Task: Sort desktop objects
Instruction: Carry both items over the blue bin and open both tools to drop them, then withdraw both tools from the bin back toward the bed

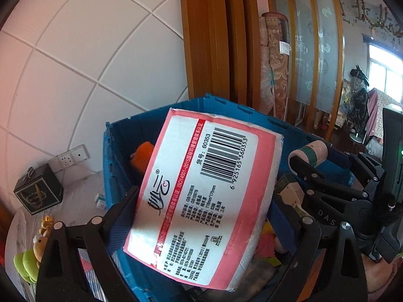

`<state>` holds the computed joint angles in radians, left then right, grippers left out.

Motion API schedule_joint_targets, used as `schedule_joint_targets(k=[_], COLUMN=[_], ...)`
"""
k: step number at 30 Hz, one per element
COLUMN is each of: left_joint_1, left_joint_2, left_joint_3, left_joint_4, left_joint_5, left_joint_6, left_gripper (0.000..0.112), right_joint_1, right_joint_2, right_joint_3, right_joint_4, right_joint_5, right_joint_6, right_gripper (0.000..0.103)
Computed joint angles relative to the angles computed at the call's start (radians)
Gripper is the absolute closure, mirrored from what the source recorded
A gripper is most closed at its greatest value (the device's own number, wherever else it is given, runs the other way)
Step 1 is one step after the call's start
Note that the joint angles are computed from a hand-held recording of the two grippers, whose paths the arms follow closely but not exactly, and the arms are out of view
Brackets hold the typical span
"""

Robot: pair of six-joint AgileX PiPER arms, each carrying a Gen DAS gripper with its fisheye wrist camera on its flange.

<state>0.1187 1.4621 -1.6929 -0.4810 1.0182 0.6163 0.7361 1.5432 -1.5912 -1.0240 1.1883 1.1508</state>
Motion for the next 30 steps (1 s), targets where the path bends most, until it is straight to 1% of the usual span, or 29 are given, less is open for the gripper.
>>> schedule_joint_targets(k=[4,5,6,9,13,18,19,20,21,23,25,27,30], left_joint_1=[-0.102,-0.120,-0.131,-0.144,-0.162,-0.169,-0.170,-0.168,-0.156,-0.126,-0.102,-0.056,0.040], left_joint_2=[0.022,0.031,0.044,0.051,0.010,0.004,0.005,0.006,-0.004,-0.035,-0.061,-0.091,-0.147], left_joint_3=[0.005,0.000,-0.015,-0.029,0.020,0.045,0.050,0.048,0.059,0.094,0.123,0.154,0.209], left_joint_4=[0.123,0.150,0.170,0.177,0.195,0.186,0.188,0.187,0.163,0.103,0.058,-0.015,-0.153], left_joint_5=[-0.008,-0.006,0.013,0.033,-0.018,-0.028,-0.029,-0.025,-0.038,-0.070,-0.086,-0.104,-0.140], left_joint_6=[-0.089,-0.109,-0.125,-0.137,-0.127,-0.120,-0.121,-0.119,-0.104,-0.063,-0.019,0.043,0.133], left_gripper=[0.017,0.017,0.016,0.015,0.015,0.015,0.015,0.015,0.015,0.015,0.015,0.015,0.015], right_joint_1=[-0.073,-0.090,-0.103,-0.146,-0.181,-0.200,-0.203,-0.206,-0.208,-0.202,-0.192,-0.191,-0.204], right_joint_2=[-0.034,-0.039,-0.039,-0.044,-0.052,-0.067,-0.068,-0.068,-0.073,-0.080,-0.080,-0.078,-0.086], right_joint_3=[0.074,0.090,0.097,0.126,0.165,0.207,0.208,0.211,0.218,0.229,0.238,0.241,0.250], right_joint_4=[0.055,0.064,0.075,0.104,0.125,0.128,0.128,0.132,0.132,0.122,0.101,0.094,0.107], right_joint_5=[-0.051,-0.063,-0.069,-0.097,-0.123,-0.146,-0.145,-0.146,-0.154,-0.166,-0.171,-0.171,-0.197], right_joint_6=[-0.020,-0.024,-0.031,-0.047,-0.047,-0.030,-0.030,-0.031,-0.028,-0.016,-0.002,0.013,0.022], right_gripper=[0.045,0.045,0.045,0.045,0.044,0.043,0.041,0.031,0.014,0.004,0.000,0.000,0.000])
